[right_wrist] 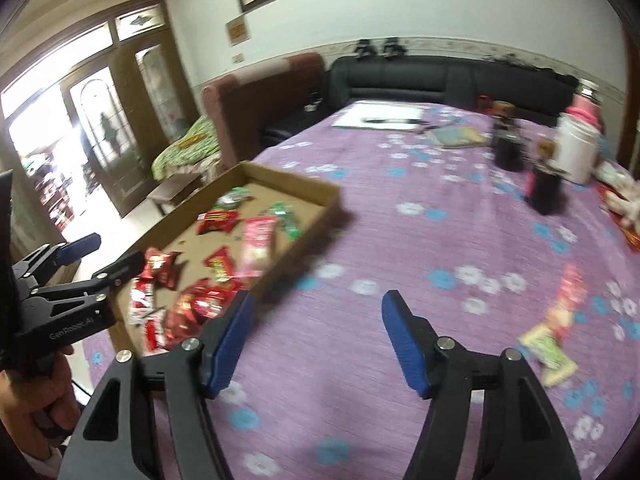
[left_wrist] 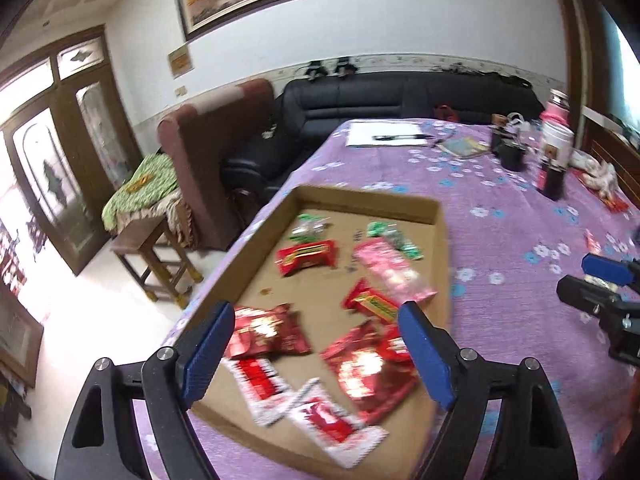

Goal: Organize snacks
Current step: 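Move both open tools back to the last snacks on the table, then grasp the green-wrapped candy with the right gripper while the left grasps the pink strawberry-print packet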

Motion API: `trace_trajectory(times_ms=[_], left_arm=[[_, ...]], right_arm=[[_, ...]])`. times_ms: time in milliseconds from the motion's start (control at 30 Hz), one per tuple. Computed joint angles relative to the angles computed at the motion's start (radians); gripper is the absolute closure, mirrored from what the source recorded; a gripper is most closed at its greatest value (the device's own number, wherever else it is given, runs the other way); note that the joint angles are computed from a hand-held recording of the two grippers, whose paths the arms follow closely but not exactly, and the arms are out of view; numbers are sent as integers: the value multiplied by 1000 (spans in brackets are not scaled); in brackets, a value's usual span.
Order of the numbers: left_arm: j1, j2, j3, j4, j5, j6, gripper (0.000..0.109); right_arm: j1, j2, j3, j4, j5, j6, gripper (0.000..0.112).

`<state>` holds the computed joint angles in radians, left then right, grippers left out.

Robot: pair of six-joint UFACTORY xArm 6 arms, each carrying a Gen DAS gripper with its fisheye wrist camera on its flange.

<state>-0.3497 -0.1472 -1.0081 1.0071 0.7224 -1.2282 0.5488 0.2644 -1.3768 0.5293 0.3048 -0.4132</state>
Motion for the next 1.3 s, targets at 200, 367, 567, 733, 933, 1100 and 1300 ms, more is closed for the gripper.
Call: trace_trajectory(times_ms=[200, 367, 567, 733, 933, 1100, 1300], left_arm=[[-68, 89, -104, 4, 16, 41, 20], [-101, 183, -206, -28, 7, 93, 20], [-103, 285, -314, -178, -70, 206, 20], [-104, 397, -434, -355, -113, 339, 20], [-114, 499, -562, -470, -106, 430, 20], [-107, 537, -615, -538, -106, 473, 20], [-102, 573, -655, -580, -90, 505, 20]], right_arm=[[-101, -63, 97, -22, -40, 31, 34], [-181, -95, 148, 8, -45, 5, 34], [-254, -102, 182, 22, -33, -33, 34], [-285, -70, 162, 32, -5, -73, 34], [-276, -16, 98, 22, 29, -134, 34], [-264, 33, 41, -8, 63, -148, 34], [-259, 72, -7, -35, 101, -141, 57]])
